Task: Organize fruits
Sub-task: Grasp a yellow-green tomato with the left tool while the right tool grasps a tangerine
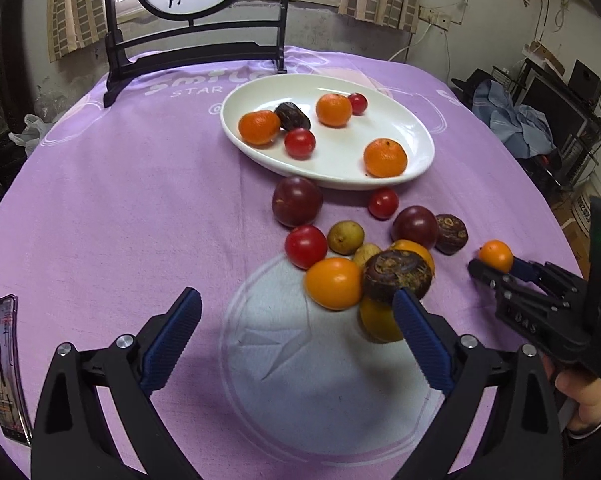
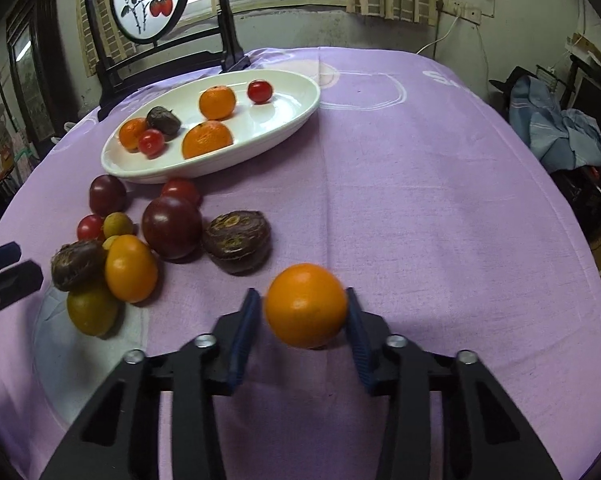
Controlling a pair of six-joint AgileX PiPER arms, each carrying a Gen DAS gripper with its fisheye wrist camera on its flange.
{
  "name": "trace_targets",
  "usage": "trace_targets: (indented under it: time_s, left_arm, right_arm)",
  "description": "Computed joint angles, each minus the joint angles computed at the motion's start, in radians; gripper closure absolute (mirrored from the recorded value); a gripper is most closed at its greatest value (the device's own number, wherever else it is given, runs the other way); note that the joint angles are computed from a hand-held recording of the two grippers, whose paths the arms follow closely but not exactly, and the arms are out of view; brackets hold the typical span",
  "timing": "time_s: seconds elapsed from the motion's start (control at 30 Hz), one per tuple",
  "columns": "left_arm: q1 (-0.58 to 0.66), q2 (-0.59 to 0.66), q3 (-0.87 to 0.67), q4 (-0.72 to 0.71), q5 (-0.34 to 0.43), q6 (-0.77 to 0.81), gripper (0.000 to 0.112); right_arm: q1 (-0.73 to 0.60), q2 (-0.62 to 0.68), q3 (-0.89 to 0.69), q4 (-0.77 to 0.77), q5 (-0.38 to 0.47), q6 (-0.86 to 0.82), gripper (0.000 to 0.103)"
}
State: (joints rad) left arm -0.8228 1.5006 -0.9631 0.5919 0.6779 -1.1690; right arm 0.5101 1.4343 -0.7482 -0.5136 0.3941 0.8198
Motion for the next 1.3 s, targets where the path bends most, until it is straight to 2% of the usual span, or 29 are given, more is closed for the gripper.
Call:
trace_targets:
  time_s: [0.1,0.2,0.23,0.3,0.43,0.57,0.6,0.67,0.77,0.87,0.93,0.97,1.03,1.17,1.3]
  left_arm:
    - [-0.007,0.011,0.006,-0.02,-0.016,0.02,0.017]
    - [-0.02,0.021,0.006,-0.044,-0.021,0.035,0.017]
    - [-0.03,0.027,0.004,-0.046,-0.016,0.036,0.017]
    - [-0.057,0.048,-0.009,-0.036,0.003,0.025,0.017]
    - [-0.08,0.098,-0.044,-0.053,0.022,0.013,0.017]
    - [-0.088,0.151,-0.091,-0.066,0.043,-0.005,0.018]
    - [-0.089,0.169,-0.109,-0.075,0.051,0.0,0.02]
    - [-0.07,0.195,-0.128,-0.138,0.027,0.053,0.035]
    - [-0.081,0.241,-0.191,-0.118,0.075,0.052,0.041]
    - [-0.085,0.28,-0.241,-0.106,0.113,0.036,0.042]
    - [-0.081,0.295,-0.267,-0.101,0.137,0.033,0.049]
    - [-0.077,0.292,-0.267,-0.104,0.134,0.037,0.055]
    - [-0.064,0.262,-0.236,-0.132,0.08,0.075,0.075]
    - [-0.055,0.211,-0.18,-0.178,0.051,0.126,0.074]
    - [-0.077,0.128,-0.088,-0.167,0.03,0.106,0.074]
  right_arm:
    - [-0.012,-0.026,0.035,0.015,-0.04,-0.004,0.065]
    - [-0.029,-0.074,0.073,0.156,-0.099,-0.146,0.065]
    - [-0.024,-0.096,0.085,0.161,-0.11,-0.155,0.065]
    - [-0.025,-0.122,0.096,0.196,-0.121,-0.196,0.065]
    - [-0.058,-0.142,0.104,0.418,-0.126,-0.425,0.065]
    - [-0.07,-0.169,0.113,0.539,-0.126,-0.555,0.065]
    - [-0.069,-0.18,0.117,0.554,-0.129,-0.572,0.065]
    - [-0.066,-0.192,0.121,0.575,-0.131,-0.595,0.065]
    - [-0.065,-0.193,0.119,0.597,-0.128,-0.62,0.065]
    - [-0.059,-0.19,0.116,0.591,-0.125,-0.618,0.065]
    - [-0.056,-0.182,0.115,0.588,-0.125,-0.616,0.065]
    - [-0.057,-0.177,0.114,0.594,-0.125,-0.621,0.065]
    - [-0.065,-0.17,0.115,0.612,-0.123,-0.638,0.065]
    - [-0.074,-0.166,0.118,0.625,-0.127,-0.649,0.065]
    - [-0.068,-0.161,0.118,0.598,-0.136,-0.621,0.065]
